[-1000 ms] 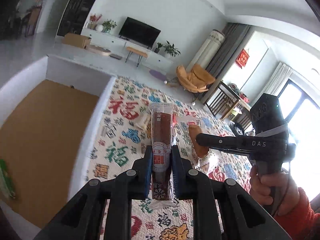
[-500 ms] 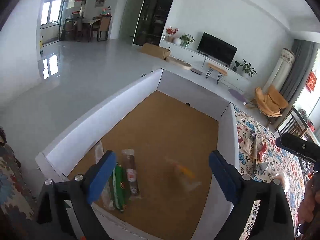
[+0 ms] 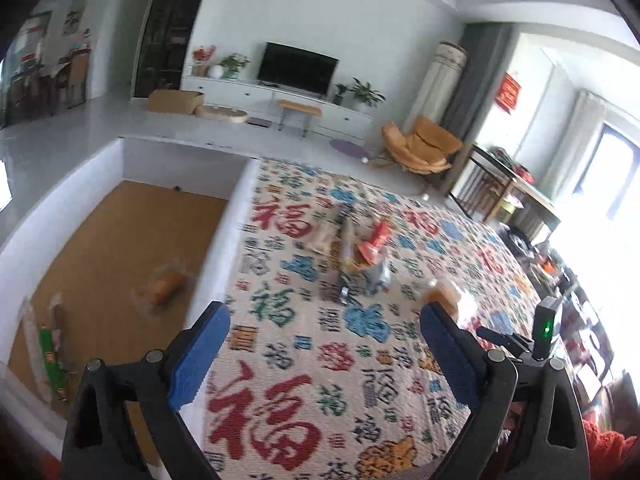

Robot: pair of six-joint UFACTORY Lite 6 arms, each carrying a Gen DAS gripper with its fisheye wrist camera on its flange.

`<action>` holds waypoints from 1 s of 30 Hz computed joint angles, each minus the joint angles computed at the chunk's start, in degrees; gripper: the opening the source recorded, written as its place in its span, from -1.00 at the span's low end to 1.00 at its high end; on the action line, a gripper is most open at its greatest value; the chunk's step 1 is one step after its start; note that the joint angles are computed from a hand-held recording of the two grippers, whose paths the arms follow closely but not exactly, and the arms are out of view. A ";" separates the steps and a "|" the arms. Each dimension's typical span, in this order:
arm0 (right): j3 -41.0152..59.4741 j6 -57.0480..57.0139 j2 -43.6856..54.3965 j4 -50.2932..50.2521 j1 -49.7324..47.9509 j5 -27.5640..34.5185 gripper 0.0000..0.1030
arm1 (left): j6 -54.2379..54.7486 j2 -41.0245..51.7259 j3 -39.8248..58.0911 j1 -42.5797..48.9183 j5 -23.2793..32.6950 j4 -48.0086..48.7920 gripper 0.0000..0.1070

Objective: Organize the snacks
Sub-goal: 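Move both open tools back over the snacks on the blanket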

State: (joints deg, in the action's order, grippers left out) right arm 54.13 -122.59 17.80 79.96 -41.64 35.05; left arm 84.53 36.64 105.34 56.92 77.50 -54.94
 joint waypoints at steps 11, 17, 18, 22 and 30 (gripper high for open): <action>18.88 -5.46 19.58 9.35 -15.23 -8.10 0.30 | 18.83 -12.53 -37.22 -16.86 -27.44 -0.19 0.82; 29.29 12.68 26.30 -3.32 -13.89 -10.84 0.39 | 20.45 -2.50 -32.36 -20.38 -35.72 -4.91 0.82; 30.96 15.38 27.29 -5.40 -13.46 -10.92 0.39 | 20.09 -0.98 -31.05 -20.87 -36.56 -5.36 0.82; 39.62 30.92 32.05 -16.82 -10.50 -11.79 0.39 | 19.41 2.98 -27.54 -22.76 -39.37 -6.65 0.82; 54.28 45.93 41.12 -26.76 -6.56 -12.54 0.47 | 26.86 2.17 -30.33 -25.74 -46.19 -11.88 0.92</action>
